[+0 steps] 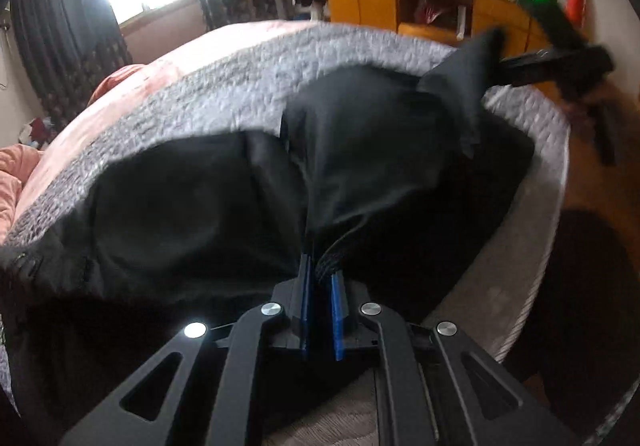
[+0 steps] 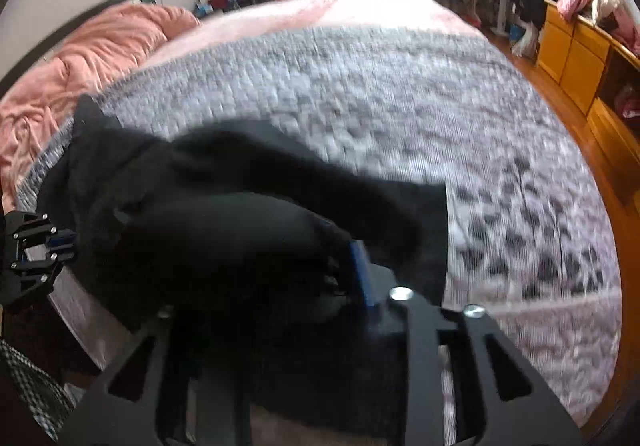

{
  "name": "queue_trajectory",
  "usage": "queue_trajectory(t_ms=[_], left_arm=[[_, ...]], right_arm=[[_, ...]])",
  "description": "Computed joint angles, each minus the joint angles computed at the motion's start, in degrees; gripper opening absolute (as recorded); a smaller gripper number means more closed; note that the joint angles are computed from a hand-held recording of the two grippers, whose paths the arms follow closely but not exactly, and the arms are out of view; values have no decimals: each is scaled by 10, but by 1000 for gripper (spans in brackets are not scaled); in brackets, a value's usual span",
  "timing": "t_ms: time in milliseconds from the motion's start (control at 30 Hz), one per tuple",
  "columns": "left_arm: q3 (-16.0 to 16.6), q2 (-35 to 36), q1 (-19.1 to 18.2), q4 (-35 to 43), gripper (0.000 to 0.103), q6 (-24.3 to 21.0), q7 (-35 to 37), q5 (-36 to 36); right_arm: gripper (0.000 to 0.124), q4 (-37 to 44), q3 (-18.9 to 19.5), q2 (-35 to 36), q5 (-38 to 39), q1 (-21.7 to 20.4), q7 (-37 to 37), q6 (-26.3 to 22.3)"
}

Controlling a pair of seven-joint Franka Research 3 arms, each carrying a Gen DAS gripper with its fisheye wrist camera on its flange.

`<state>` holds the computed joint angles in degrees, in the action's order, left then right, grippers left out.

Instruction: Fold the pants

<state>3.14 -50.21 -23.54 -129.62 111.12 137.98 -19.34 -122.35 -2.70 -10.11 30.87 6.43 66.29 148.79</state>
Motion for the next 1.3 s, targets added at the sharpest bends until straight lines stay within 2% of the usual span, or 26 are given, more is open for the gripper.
queue_trajectory(t_ms=[33,100,133,333,367,400,467,500,533,633,833,933,967,1000,1033,1067,1133,1167,1267,1300], left_arm=[[-2,-4,3,-10,8,5,-3,0],[-5,-10,8,-23,8,12,-13,1],[-8,-10,9,-26,8,16,-17,3],[-19,-8,10,-34,8,28,-41,16],[-20,-8,9,-35,8,30,-43,19],[-20,-7,8,-36,8,32,-45,21],[-22,-7,6,-39,8,37,-47,26],[-22,-8,5,-42,8,40,-46,30],[-22,-7,3,-42,8,43,-44,33],[-21,-7,-1,-41,9,44,-45,36],[-16,-3,-2,-34,9,38,-49,35],[-16,0,-3,-31,9,36,-51,33],[-16,1,-2,-31,9,36,-52,33],[-17,2,0,-30,9,35,-56,34],[-17,5,2,-28,9,31,-62,32],[-15,6,3,-25,9,28,-66,29],[-11,9,4,-20,9,26,-75,21],[-12,7,3,-22,9,30,-76,17],[-25,1,4,-33,9,49,-75,23],[-28,1,4,-35,9,52,-80,26]], right_arm=[[37,-11,0,-8,-5,-3,9,-7],[49,-31,-7,-23,5,-7,19,-24],[52,-41,-10,-31,11,-9,25,-32],[55,-96,-22,-90,14,-39,114,-44],[55,-102,-32,-99,37,-34,109,-42],[64,-107,-53,-108,94,-17,88,-44],[75,-106,-102,-112,236,22,18,-78],[75,-102,-101,-106,258,22,8,-86],[75,-94,-87,-94,240,12,29,-94],[75,-78,-39,-60,141,-23,118,-84],[72,-38,-38,-6,226,-11,84,-49],[65,16,-28,38,191,-19,94,-56],[39,34,-27,53,144,-18,118,-57],[13,56,-10,70,84,-36,153,-61],[9,68,-13,76,65,-36,161,-69],[5,76,-15,78,85,-35,143,-65],[2,76,-13,72,125,-37,104,-39],[2,76,-11,70,116,-38,110,-26],[2,101,-5,93,26,-42,179,-35],[4,122,-4,110,-42,-43,233,-75]])
